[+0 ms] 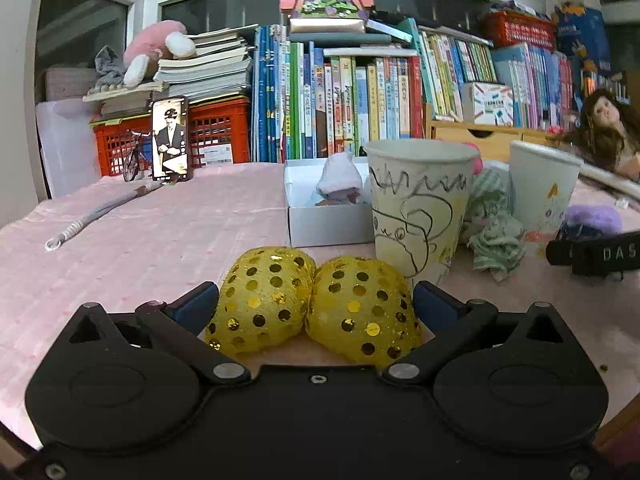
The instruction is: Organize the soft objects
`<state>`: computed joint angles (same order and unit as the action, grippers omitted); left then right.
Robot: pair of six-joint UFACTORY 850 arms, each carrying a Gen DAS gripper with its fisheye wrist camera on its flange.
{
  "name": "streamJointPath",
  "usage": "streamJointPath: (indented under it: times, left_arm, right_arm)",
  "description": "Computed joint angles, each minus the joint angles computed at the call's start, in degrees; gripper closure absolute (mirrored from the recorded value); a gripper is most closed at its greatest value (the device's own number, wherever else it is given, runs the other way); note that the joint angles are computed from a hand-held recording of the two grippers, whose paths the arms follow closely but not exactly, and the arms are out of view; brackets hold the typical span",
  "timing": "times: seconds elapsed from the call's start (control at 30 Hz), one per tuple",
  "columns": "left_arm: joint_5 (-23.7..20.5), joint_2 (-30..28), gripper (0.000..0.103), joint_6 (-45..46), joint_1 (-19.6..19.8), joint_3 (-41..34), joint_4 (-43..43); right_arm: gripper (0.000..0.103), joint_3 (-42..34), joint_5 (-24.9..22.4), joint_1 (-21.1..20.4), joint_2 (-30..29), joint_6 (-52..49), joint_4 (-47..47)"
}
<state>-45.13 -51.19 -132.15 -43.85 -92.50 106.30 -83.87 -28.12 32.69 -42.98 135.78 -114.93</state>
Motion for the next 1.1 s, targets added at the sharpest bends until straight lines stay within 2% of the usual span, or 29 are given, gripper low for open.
streamJointPath:
  times: [0.2, 0.37, 0.53, 0.63, 0.83, 0.9, 0.97, 1.03, 1.1]
  left_arm:
    - [-0.5, 0.1, 0.000, 2.7, -0.5, -0.7, -3.5]
    - [-7.0, 1.4, 0.000, 2.7, -2.8, 1.2, -1.1]
    - [-3.3, 1.4, 0.004, 9.5, -3.8, -0.6, -7.0]
    - [-2.2, 0.3, 0.006, 8.7, -4.3, -2.5, -10.1]
    - [-3.7, -5.1, 0.030, 12.3, -3.9, -11.8, -21.3]
    - [-5.0, -6.1, 0.033, 12.2, -3.8, -13.3, -22.3]
    - [-6.3, -6.6, 0.054, 12.5, -3.8, -14.0, -22.5]
    - [-5.5, -5.7, 0.057, 10.6, -3.6, -12.5, -21.2]
    - [-4.5, -4.8, 0.060, 8.8, -3.3, -10.8, -19.6]
  right_arm:
    - [0.001, -0.2, 1.6, -0.4, 0.0, -0.1, 1.0]
    - [0.001, 0.4, 1.9, -0.5, 0.3, 1.8, -0.7]
    - [0.002, -0.3, 2.4, -0.6, 0.0, 0.0, 0.8]
    - [0.003, -0.4, 2.4, -0.6, -0.1, -0.2, 1.2]
    - [0.006, -1.0, 2.0, -0.5, -0.5, -2.3, 3.1]
    - [0.008, -1.1, 2.1, -0.5, -0.5, -2.6, 3.4]
    - [0.015, -1.1, 1.7, -0.5, -0.6, -2.8, 3.7]
    - [0.022, -0.8, 0.7, -0.3, -0.5, -3.0, 4.1]
    - [0.024, 0.2, 0.7, -0.5, 0.0, 0.0, 1.6]
